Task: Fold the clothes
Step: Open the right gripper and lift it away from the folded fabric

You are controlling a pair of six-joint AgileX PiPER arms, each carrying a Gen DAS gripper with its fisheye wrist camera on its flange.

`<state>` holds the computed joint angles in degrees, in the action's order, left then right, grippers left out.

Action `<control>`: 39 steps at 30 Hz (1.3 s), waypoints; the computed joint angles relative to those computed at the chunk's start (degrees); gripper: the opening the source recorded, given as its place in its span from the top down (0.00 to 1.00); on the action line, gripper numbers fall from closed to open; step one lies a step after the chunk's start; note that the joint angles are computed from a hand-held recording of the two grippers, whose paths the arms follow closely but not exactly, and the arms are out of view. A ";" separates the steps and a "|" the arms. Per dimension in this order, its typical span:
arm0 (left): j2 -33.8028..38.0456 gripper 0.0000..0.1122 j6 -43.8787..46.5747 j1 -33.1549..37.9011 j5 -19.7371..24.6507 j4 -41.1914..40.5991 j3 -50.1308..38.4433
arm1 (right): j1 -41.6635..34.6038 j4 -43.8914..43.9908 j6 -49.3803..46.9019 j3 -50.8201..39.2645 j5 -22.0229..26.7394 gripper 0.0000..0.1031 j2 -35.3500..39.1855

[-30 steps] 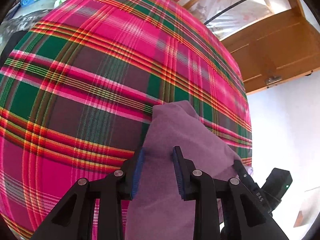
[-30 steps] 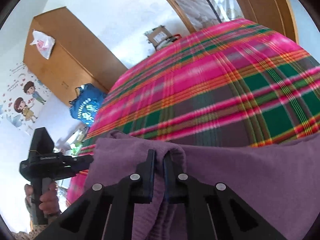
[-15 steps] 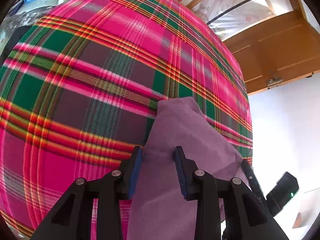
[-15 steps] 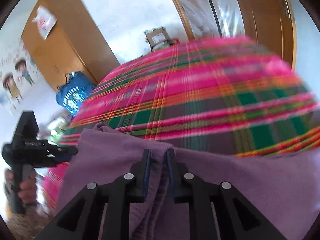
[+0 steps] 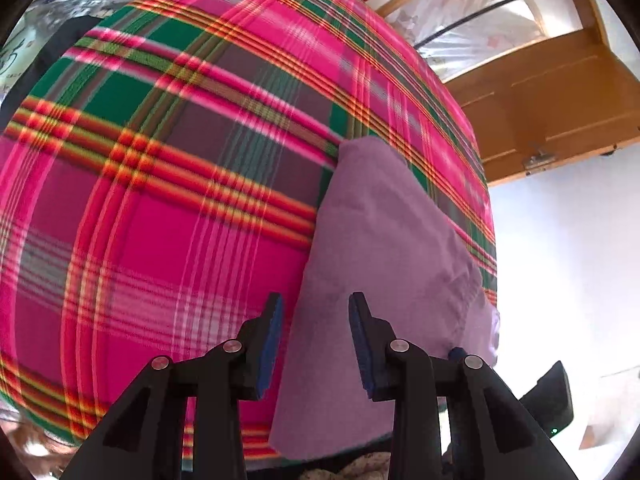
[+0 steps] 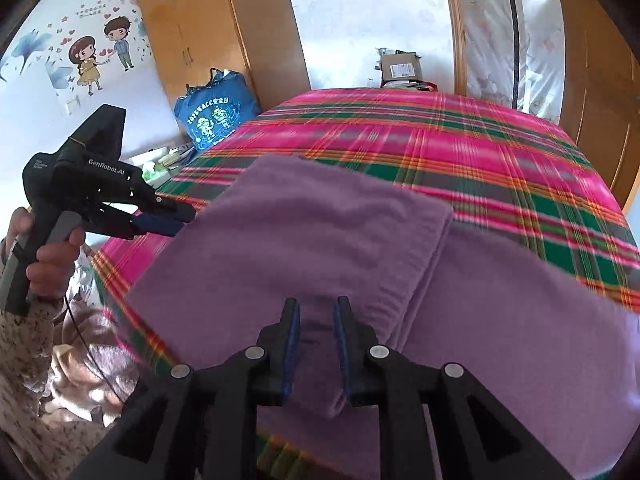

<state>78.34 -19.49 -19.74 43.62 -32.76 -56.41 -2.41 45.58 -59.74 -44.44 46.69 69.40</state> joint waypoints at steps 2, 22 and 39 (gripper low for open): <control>-1.11 0.69 0.99 -0.36 -0.72 -1.27 1.78 | -1.72 0.93 -1.94 2.11 0.40 0.82 -1.86; -4.57 0.69 4.03 -2.10 -2.17 -5.53 8.23 | 3.51 -2.77 1.00 4.06 -2.08 0.85 -3.61; -7.97 0.69 8.39 -2.16 -3.33 -10.29 13.38 | 11.81 -5.73 8.35 -42.70 10.89 0.78 29.98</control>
<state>70.36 -11.10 -21.91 40.29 -43.05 -43.03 9.40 39.85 -51.39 -87.14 57.58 99.38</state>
